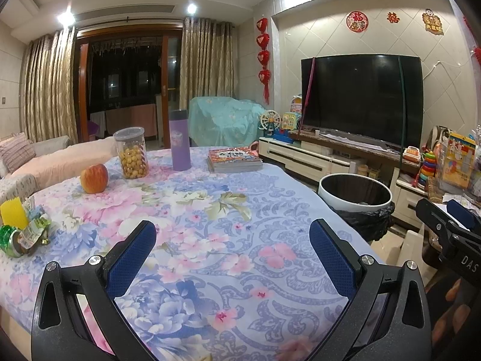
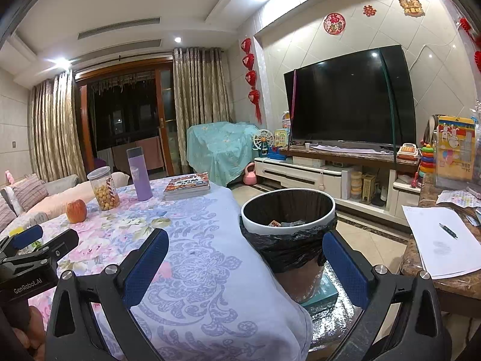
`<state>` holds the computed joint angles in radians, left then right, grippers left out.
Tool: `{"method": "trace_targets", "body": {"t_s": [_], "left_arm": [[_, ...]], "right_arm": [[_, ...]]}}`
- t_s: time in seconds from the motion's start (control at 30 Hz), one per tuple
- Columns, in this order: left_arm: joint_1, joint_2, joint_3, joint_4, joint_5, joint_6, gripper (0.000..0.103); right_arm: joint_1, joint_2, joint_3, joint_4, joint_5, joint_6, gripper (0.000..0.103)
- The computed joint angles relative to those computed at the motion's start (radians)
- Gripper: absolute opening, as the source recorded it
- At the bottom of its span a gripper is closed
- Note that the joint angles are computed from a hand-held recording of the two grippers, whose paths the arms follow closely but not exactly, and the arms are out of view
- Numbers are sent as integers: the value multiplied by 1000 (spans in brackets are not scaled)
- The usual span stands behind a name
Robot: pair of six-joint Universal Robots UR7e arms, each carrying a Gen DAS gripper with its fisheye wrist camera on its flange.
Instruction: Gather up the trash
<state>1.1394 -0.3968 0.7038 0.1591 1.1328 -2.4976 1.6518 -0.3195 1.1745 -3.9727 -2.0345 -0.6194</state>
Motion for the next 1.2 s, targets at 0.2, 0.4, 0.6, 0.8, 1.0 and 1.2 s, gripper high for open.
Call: {"method": "trace_targets", "body": {"t_s": [0.2,0.4,0.6,0.8,1.0,1.2], "left_arm": [[2,3,-8,7,1,-1,103],[5,5,-13,14,-1,-1,103],[8,13,-33,31,-1,-8,103],[9,27,-60,52,-5,-9,103],[10,42,-88,76,-6,-14,103],[13,66,-134,115,-6,-22,103]], "right_arm": [[0,0,0,1,2,1,103],[0,1,0,0,2,2,103],[2,4,-5,4,1,2,103],[4,7,-12,13,0,8,103],[6,9,-15,16,1,10,103],[9,13,-23,25,-4,21,103]]}}
